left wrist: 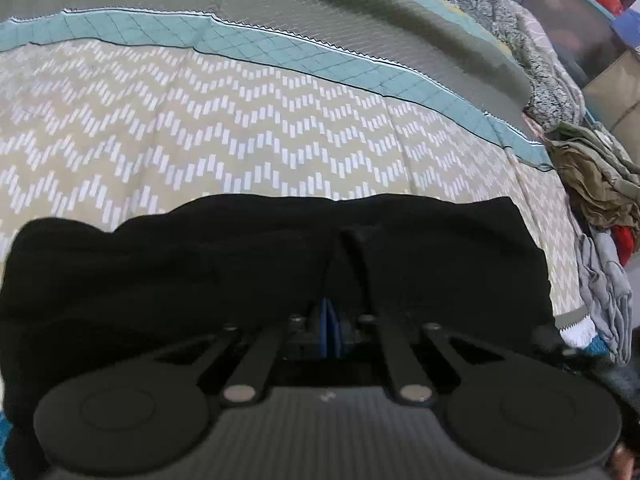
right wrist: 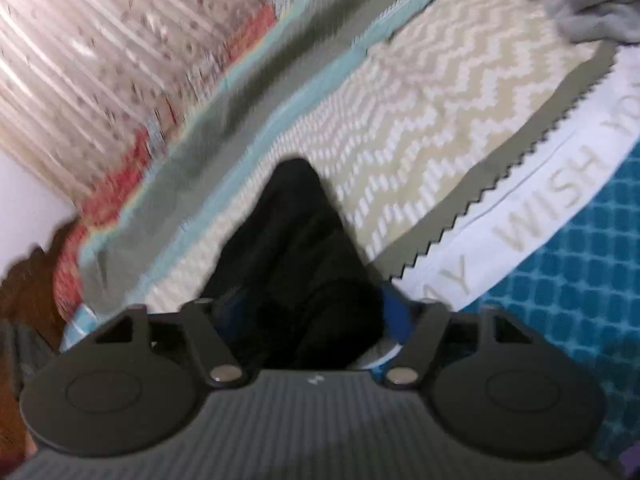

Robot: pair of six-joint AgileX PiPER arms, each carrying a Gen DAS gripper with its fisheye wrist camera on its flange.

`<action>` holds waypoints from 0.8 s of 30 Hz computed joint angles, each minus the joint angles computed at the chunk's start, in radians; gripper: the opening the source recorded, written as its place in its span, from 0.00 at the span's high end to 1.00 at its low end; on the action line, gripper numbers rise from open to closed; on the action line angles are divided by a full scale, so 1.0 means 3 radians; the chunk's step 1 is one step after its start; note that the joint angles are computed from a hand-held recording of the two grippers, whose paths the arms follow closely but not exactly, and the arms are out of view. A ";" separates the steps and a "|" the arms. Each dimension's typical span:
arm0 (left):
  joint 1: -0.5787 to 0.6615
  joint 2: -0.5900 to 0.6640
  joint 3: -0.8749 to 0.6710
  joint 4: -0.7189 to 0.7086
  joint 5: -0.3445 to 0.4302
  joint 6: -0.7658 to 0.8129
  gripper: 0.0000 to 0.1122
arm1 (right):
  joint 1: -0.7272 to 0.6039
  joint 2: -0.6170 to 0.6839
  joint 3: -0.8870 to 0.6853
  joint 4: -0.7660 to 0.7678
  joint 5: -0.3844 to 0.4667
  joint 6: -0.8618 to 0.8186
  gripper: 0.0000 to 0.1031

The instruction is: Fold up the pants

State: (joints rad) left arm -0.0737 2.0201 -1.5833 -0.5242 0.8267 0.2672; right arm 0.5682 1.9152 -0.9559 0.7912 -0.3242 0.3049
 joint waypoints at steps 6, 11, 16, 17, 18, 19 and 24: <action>0.0157 -0.0454 0.0114 -0.0492 0.0098 0.0150 0.64 | 0.0422 -0.0211 -0.0090 0.1388 -0.0360 -0.1955 0.81; -0.0060 -0.0549 -0.0219 -0.0417 0.0293 0.0194 0.36 | 0.0936 -0.0011 -0.0635 0.1970 -0.0729 -0.3471 0.83; -0.0483 -0.0405 -0.0570 0.0302 0.0378 -0.0064 0.28 | 0.1344 0.0354 -0.1220 0.2529 -0.0916 -0.4854 0.83; -0.0555 -0.0367 -0.0613 0.0481 0.0384 -0.0126 0.35 | 0.1387 0.0388 -0.1274 0.2587 -0.0925 -0.4973 0.83; -0.0637 -0.0335 -0.0655 0.0744 0.0387 -0.0269 0.66 | 0.1429 0.0403 -0.1312 0.2616 -0.0923 -0.5059 0.84; -0.0649 -0.0321 -0.0644 0.0873 0.0379 -0.0327 0.89 | 0.1480 0.0402 -0.1331 0.2629 -0.0959 -0.5122 0.84; -0.0198 -0.0682 -0.0203 0.0246 0.0261 -0.0012 0.89 | 0.1579 0.0343 -0.1410 0.2635 -0.1043 -0.5330 0.84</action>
